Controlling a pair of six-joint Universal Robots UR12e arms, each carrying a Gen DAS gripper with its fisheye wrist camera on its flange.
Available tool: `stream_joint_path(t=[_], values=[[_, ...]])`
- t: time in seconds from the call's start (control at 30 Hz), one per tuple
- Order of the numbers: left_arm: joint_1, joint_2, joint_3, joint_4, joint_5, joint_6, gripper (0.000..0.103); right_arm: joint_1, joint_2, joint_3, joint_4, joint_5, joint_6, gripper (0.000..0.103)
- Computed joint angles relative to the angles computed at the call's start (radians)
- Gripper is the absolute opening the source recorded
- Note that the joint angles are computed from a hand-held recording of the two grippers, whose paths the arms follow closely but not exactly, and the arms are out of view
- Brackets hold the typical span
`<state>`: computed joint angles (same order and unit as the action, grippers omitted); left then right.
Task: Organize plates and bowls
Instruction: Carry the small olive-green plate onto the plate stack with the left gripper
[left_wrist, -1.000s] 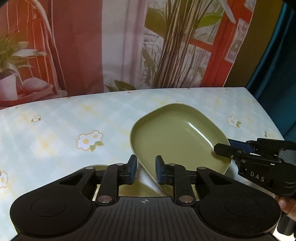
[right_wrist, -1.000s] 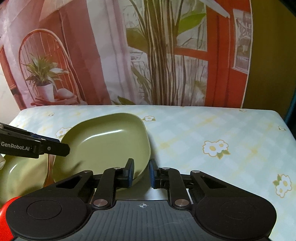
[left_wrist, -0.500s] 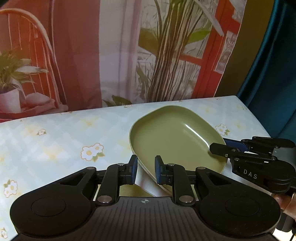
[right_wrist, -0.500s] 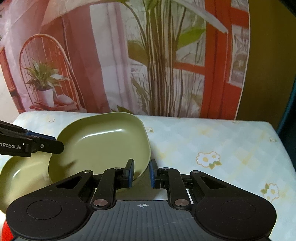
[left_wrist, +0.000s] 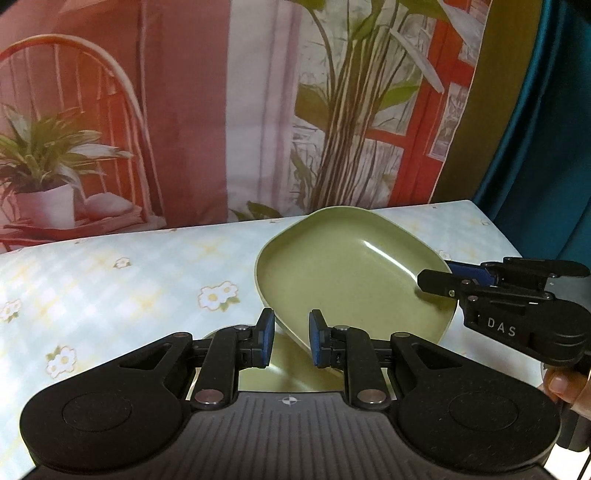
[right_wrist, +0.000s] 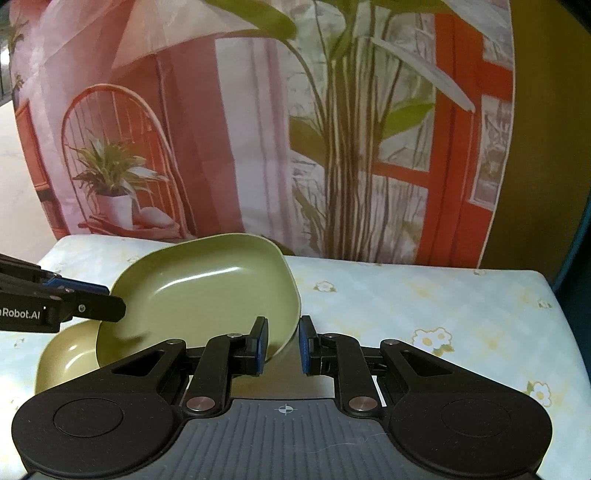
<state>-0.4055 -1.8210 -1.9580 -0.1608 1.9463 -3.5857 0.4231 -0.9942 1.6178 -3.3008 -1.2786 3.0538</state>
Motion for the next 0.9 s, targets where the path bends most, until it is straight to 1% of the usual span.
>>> stream_joint_path(t=[0.13, 0.23, 0.47, 0.9], values=[[-0.002, 0.018, -0.024, 0.006, 0.012, -0.015, 0.021, 0.01, -0.008, 0.008, -0.005, 0.003, -0.015, 0.016], [-0.001, 0.035, -0.045, 0.013, 0.01, -0.028, 0.021, 0.016, -0.014, 0.011, 0.004, 0.009, -0.016, 0.016], [-0.002, 0.067, -0.083, 0.015, 0.032, -0.06, 0.021, 0.038, -0.019, 0.014, 0.023, 0.006, -0.037, 0.016], [0.005, 0.117, -0.15, 0.018, 0.038, -0.127, 0.021, 0.074, -0.028, 0.018, 0.071, 0.004, -0.088, 0.016]])
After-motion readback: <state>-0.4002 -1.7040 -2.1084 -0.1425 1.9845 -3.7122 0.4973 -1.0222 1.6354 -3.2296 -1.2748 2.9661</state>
